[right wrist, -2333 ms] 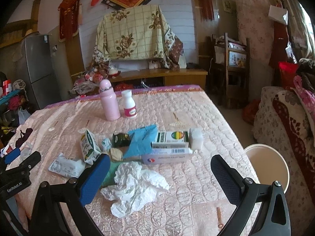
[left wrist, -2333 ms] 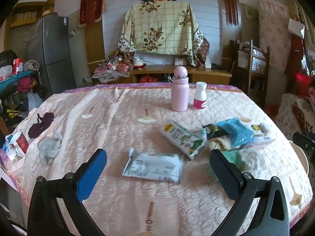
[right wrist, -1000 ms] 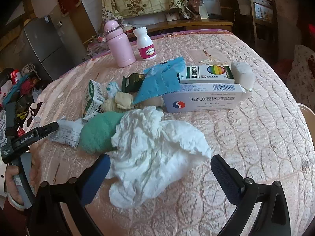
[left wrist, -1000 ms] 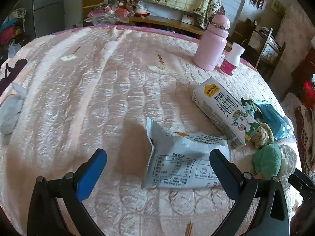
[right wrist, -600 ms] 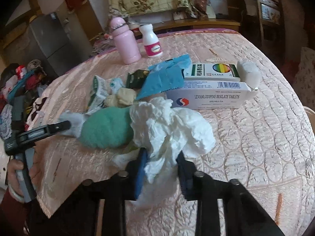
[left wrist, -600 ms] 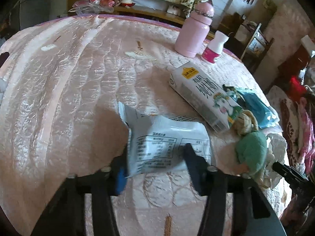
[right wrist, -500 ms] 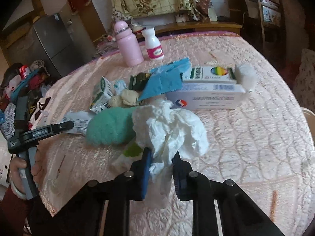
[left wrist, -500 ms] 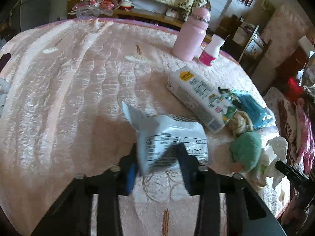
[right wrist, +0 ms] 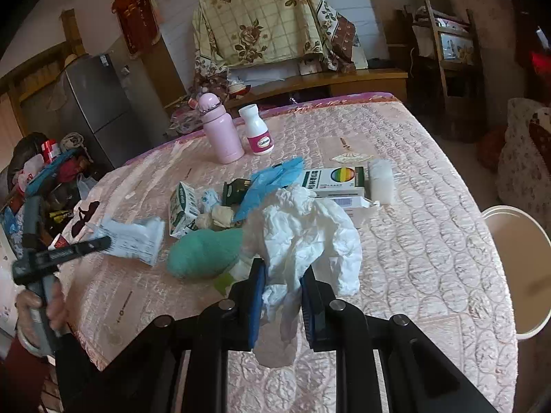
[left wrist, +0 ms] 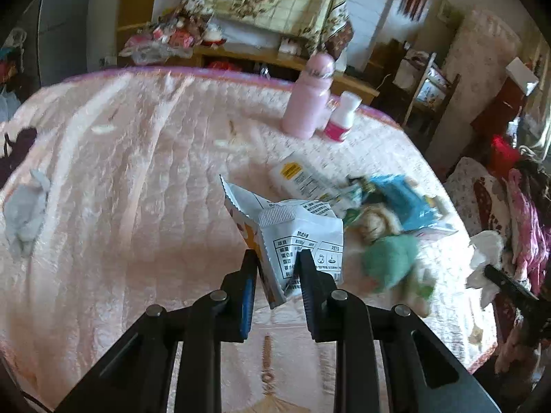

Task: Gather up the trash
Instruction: 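Carry wrapper and tissue in both tools over the white bin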

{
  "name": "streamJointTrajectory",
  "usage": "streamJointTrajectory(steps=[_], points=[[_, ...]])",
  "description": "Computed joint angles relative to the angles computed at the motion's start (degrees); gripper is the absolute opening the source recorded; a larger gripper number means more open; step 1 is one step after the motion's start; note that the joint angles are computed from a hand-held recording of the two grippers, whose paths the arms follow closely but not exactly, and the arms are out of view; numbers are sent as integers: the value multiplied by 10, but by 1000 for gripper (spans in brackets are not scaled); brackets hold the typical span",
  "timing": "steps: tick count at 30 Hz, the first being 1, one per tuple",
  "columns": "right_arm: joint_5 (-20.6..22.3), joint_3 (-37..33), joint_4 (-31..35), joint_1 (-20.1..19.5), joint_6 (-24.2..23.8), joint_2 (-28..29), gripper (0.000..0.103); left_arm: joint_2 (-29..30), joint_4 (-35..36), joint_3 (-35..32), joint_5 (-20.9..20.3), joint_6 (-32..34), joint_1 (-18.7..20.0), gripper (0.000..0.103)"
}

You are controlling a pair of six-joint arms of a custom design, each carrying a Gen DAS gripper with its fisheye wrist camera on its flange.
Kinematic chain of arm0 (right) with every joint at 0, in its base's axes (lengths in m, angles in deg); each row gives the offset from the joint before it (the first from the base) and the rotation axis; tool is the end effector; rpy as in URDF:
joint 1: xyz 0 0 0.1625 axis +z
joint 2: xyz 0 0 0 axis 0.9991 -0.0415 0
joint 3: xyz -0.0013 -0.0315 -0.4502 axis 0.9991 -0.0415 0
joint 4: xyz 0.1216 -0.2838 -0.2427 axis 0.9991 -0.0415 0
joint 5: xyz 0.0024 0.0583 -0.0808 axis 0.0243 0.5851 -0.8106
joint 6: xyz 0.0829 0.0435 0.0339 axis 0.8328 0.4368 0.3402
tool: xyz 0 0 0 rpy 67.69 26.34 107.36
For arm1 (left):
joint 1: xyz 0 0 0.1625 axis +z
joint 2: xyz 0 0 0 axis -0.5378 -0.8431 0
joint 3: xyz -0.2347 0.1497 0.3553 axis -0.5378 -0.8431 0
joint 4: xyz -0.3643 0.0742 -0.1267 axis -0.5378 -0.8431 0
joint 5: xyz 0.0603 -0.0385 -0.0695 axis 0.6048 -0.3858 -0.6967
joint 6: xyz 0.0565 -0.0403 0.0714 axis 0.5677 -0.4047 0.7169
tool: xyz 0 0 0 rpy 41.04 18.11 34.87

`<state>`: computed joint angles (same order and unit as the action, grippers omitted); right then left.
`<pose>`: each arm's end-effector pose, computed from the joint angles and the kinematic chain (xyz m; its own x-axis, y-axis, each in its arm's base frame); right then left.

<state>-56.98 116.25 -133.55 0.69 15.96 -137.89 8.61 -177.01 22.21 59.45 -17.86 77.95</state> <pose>0.1064 -0.7659 0.3569 -0.7514 -0.5529 0.3600 -0.6572 0.6753 -0.3347 -0.3117 -0.6310 0.1567 -0.8110 -0.3546 -0.4654 0.1491 0.6439 -0.7504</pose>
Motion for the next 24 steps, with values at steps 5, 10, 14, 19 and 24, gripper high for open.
streamJointTrajectory(steps=[5, 10, 14, 19, 24], points=[[-1, -5, -4, -5, -6, -3, 21, 13, -14, -32, 6, 47, -20, 25], [-11, -27, -6, -11, 1, 2, 21, 65, -42, -106, -19, 125, -26, 25], [-29, -44, -11, -17, 1, 8, 21, 121, -27, -188, -55, 160, -20, 25], [-55, -66, -31, -24, -13, 17, 21, 195, 5, -302, -93, 198, -17, 25], [-72, -110, -33, -36, -15, 32, 21, 281, 71, -442, -129, 214, -14, 26]])
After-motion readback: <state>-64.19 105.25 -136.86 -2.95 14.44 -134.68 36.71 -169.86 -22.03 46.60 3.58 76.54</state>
